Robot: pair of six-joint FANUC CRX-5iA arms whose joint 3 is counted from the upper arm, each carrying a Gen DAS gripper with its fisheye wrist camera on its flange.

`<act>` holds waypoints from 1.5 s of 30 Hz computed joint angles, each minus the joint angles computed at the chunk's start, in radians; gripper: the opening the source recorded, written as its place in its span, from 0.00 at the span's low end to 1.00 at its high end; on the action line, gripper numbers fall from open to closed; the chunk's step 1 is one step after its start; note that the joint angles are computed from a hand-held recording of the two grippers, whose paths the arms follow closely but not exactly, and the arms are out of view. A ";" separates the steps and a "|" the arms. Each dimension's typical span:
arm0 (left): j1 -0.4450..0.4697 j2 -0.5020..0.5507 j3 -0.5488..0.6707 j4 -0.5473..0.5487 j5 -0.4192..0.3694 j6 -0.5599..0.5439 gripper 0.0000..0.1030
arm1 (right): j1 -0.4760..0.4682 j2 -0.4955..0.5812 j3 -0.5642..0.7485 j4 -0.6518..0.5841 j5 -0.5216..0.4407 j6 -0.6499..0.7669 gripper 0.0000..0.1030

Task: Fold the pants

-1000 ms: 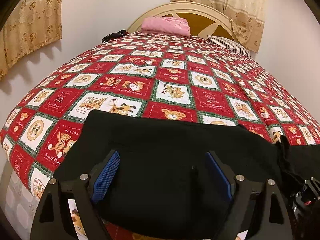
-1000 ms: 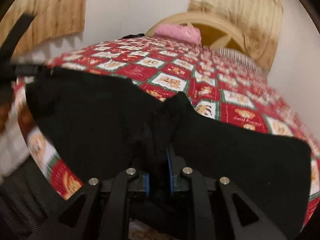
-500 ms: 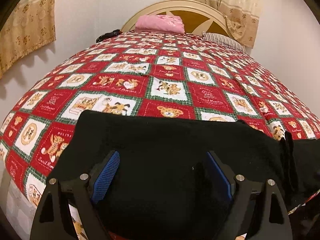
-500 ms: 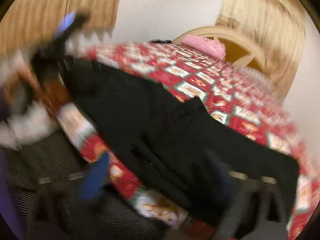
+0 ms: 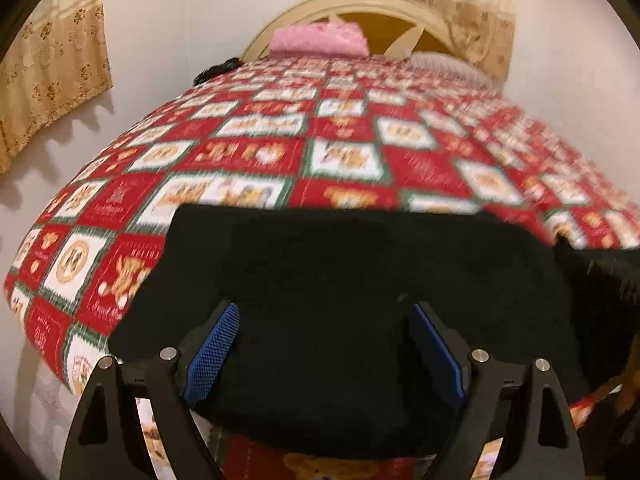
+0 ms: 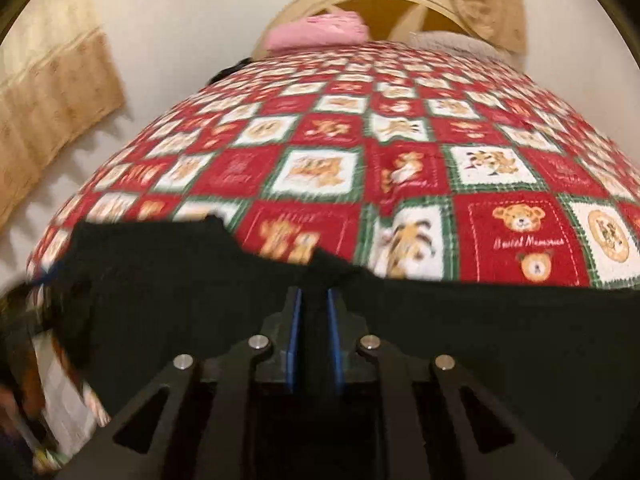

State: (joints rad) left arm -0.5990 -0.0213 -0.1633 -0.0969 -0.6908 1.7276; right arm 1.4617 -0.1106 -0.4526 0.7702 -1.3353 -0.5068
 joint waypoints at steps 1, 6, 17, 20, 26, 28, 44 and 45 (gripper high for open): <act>-0.007 0.001 -0.002 -0.033 0.002 0.017 0.85 | -0.018 -0.013 -0.024 0.015 0.022 -0.048 0.15; -0.002 -0.034 -0.030 -0.062 0.035 -0.007 0.85 | 0.002 -0.121 -0.163 0.163 0.120 -0.207 0.26; 0.217 -0.229 -0.224 0.050 0.121 0.098 0.85 | 0.018 0.050 -0.075 0.296 0.256 -0.105 0.61; 0.254 -0.254 -0.275 0.138 0.146 0.048 0.85 | 0.018 0.084 -0.067 0.321 0.242 -0.184 0.61; 0.248 -0.219 -0.335 0.370 0.180 -0.092 0.85 | 0.086 0.130 -0.007 0.438 0.101 -0.155 0.64; 0.243 -0.208 -0.375 0.506 0.194 -0.151 0.85 | 0.105 0.147 0.013 0.450 0.053 -0.134 0.64; 0.186 -0.209 -0.416 0.555 0.323 0.018 0.84 | 0.115 0.134 -0.008 0.449 0.051 -0.186 0.64; 0.179 -0.208 -0.424 0.555 0.348 0.036 0.83 | 0.116 0.132 -0.012 0.449 0.049 -0.194 0.64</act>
State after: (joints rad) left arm -0.4196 -0.2295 -0.5870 0.4576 -0.3430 1.7633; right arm 1.5782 0.0215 -0.4646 1.2195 -1.2861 -0.7006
